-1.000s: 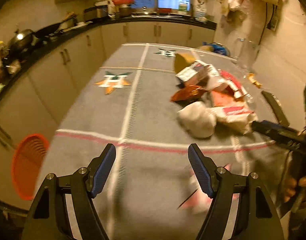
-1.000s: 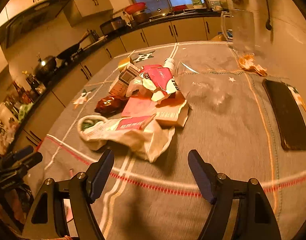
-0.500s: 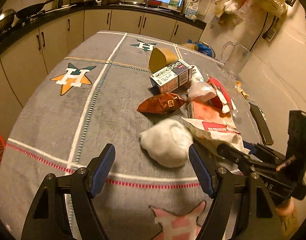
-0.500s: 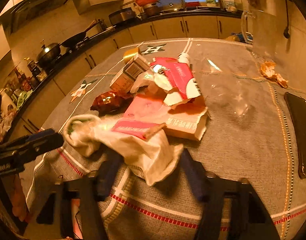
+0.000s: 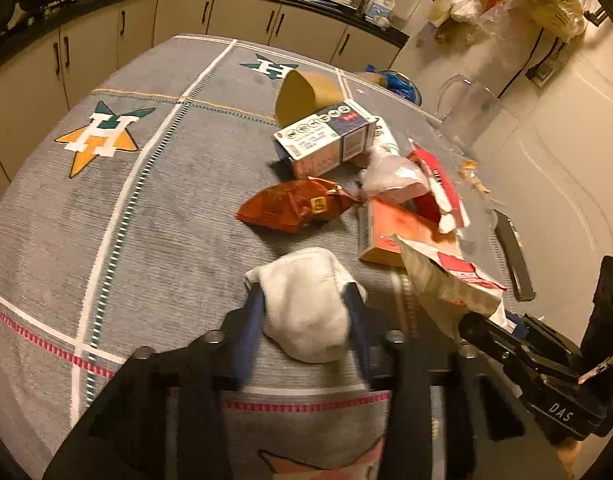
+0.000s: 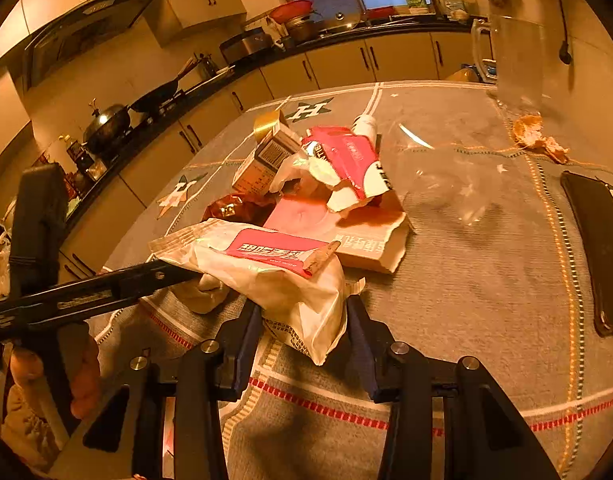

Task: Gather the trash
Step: 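Grasp the white cloth bag with the left tool while the right tool grasps the white printed bag, then drop the cloth bag and printed bag into the red wastebasket with both tools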

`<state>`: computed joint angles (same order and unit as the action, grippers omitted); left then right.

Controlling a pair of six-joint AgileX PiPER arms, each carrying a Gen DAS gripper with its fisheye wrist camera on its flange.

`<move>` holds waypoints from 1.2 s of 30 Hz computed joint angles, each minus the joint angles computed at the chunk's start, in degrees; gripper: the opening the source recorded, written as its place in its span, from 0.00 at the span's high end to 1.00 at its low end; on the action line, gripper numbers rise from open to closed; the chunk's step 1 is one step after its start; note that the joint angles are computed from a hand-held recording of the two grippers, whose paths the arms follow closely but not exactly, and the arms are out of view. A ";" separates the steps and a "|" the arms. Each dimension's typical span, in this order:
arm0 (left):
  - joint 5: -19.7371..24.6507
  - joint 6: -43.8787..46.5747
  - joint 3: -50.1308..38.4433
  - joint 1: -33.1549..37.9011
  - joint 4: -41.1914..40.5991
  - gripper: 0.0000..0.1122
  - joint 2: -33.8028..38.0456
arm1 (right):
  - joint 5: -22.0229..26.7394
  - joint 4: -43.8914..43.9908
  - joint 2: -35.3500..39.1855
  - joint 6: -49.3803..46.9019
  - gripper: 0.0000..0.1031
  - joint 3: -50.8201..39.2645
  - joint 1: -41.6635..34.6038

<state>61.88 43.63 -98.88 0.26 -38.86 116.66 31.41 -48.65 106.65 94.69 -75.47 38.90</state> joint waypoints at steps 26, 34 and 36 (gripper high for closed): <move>-6.15 15.54 16.38 26.46 -10.21 0.78 -19.35 | 8.54 0.84 1.26 -3.48 0.56 -8.23 8.07; -4.81 14.26 10.16 36.03 -10.07 0.77 -13.78 | 11.39 5.29 6.79 -11.09 0.56 -18.63 10.25; -5.07 13.90 8.47 38.06 -9.85 0.77 -11.94 | 12.45 7.26 9.10 -14.46 0.56 -22.82 10.63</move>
<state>56.80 57.53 -90.41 38.32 -48.71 104.72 43.86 -41.39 115.75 80.23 -98.29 49.53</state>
